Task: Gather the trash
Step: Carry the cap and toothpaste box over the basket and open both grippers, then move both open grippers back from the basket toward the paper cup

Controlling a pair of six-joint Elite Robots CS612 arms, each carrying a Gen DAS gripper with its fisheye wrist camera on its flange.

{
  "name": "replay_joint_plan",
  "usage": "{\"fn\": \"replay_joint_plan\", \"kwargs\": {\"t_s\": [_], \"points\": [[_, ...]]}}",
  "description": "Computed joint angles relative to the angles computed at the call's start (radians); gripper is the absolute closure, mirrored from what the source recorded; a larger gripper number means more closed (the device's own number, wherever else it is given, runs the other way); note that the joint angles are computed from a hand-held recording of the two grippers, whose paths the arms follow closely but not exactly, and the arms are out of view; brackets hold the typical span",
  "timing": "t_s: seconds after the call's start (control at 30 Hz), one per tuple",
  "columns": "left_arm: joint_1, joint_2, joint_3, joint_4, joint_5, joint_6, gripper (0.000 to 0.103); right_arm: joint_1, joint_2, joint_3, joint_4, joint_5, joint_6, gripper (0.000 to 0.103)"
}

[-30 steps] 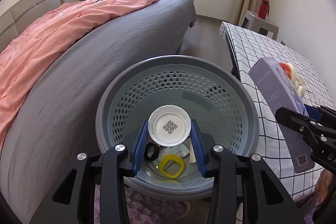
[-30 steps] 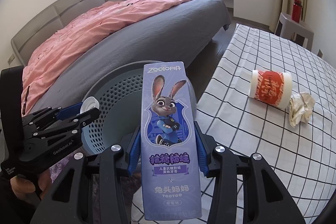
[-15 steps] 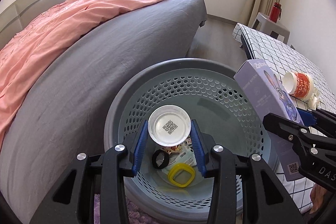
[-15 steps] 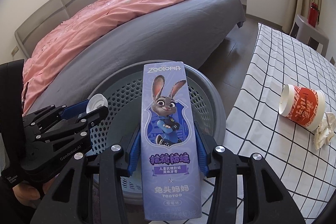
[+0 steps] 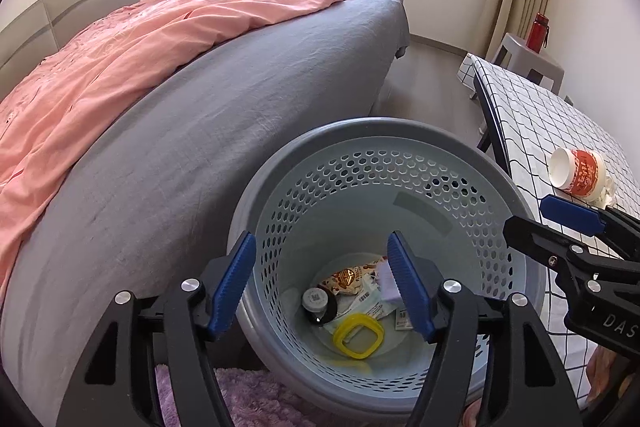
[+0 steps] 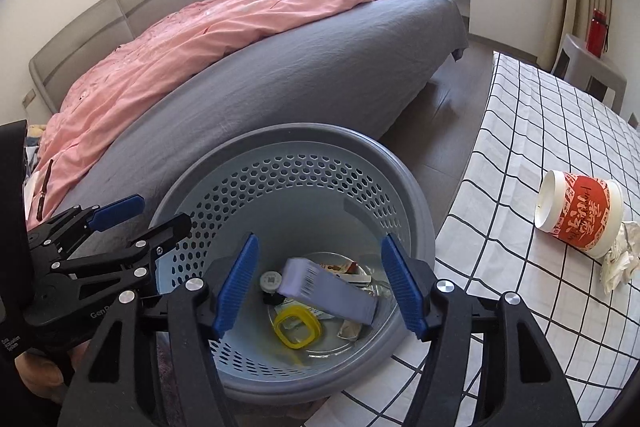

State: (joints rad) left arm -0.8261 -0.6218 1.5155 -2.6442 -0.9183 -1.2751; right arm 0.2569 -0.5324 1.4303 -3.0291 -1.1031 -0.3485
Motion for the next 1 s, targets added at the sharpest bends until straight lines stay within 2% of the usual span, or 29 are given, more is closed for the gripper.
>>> {"fn": "replay_joint_plan", "kwargs": {"t_s": [0.67,1.0], "points": [[-0.014,-0.012,-0.004,0.049,0.019,-0.052,0.033,-0.015,-0.027,0.040,-0.032,-0.007,0.020,0.037],[-0.023,-0.017,0.006,-0.004,0.049,-0.023,0.033,-0.029,-0.039,0.055,-0.057,-0.025,0.054,0.036]]}}
